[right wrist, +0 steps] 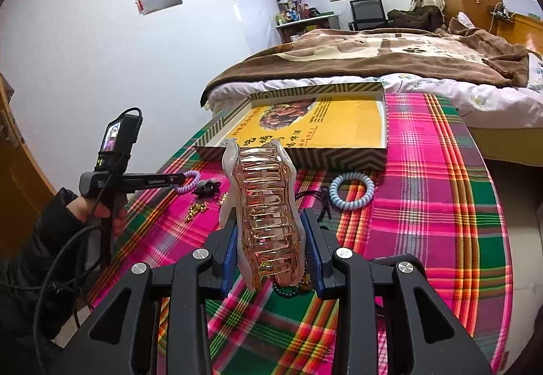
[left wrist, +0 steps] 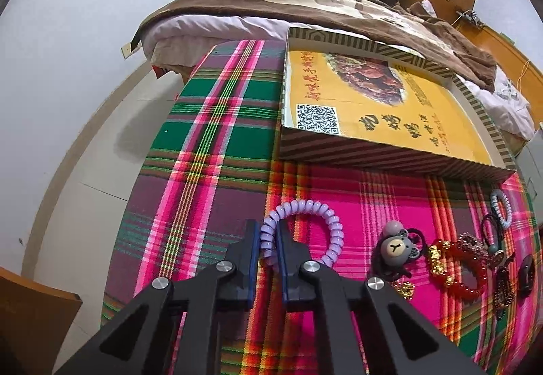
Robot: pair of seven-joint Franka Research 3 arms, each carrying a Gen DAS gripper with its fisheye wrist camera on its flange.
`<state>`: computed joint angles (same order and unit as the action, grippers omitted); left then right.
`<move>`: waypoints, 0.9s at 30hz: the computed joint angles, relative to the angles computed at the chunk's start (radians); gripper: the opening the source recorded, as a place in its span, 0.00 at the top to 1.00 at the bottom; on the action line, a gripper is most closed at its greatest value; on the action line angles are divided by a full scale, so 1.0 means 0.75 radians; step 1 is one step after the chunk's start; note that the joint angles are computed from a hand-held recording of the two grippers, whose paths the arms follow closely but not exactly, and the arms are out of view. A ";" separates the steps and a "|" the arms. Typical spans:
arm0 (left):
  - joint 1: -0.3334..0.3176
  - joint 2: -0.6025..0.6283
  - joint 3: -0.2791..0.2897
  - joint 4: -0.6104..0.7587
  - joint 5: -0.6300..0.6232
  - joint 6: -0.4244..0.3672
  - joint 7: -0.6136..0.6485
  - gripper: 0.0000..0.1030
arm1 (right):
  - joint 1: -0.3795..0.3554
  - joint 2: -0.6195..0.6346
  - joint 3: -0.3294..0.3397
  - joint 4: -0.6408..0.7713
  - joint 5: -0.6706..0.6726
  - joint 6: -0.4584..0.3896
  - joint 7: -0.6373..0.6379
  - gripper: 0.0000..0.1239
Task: Organize jewelry
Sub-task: 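Lift the claw clip with the right tool while the left tool grasps the lavender beaded bracelet, then carry the claw clip and bracelet into the yellow box while both tools open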
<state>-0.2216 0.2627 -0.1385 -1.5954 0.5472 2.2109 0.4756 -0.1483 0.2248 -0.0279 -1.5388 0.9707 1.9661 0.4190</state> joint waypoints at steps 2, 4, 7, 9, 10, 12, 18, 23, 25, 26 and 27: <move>-0.001 -0.006 0.000 -0.007 0.003 0.008 -0.004 0.91 | 0.000 -0.001 -0.001 0.000 0.000 0.007 0.003 0.71; -0.003 -0.023 0.000 -0.024 0.014 0.030 -0.015 0.91 | -0.002 0.002 -0.001 0.006 0.003 0.009 0.006 0.71; -0.006 -0.044 -0.003 -0.033 0.031 0.046 -0.027 0.91 | -0.002 0.002 0.000 0.010 0.007 0.020 0.007 0.71; -0.008 -0.052 -0.007 -0.031 0.040 0.050 -0.024 0.91 | -0.002 0.005 0.001 0.021 0.010 0.027 0.015 0.71; -0.011 -0.059 -0.008 -0.028 0.048 0.052 -0.026 0.91 | -0.003 0.007 0.001 0.027 0.011 0.030 0.018 0.71; -0.013 -0.068 -0.012 -0.022 0.056 0.058 -0.021 0.91 | 0.001 0.010 0.003 0.042 0.002 0.048 0.025 0.71; -0.018 -0.052 -0.012 0.067 0.073 0.058 0.010 0.91 | 0.014 0.073 0.021 0.169 -0.046 0.086 0.085 0.71; -0.017 0.014 0.000 0.201 0.070 0.066 0.067 0.91 | 0.030 0.186 0.053 0.351 -0.128 0.118 0.166 0.71; -0.014 0.054 0.007 0.262 0.051 0.074 0.095 0.91 | 0.039 0.258 0.069 0.459 -0.181 0.115 0.224 0.71; -0.010 0.083 0.010 0.301 0.035 0.081 0.117 0.91 | 0.042 0.295 0.079 0.514 -0.205 0.112 0.246 0.71; -0.010 0.108 0.014 0.334 0.022 0.081 0.132 0.91 | 0.051 0.335 0.088 0.573 -0.240 0.112 0.275 0.71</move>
<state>-0.2289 0.3433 -0.1279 -1.3451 0.5636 2.2714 0.5749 -0.1098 0.4763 0.0378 -1.1092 0.7904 2.0499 0.6250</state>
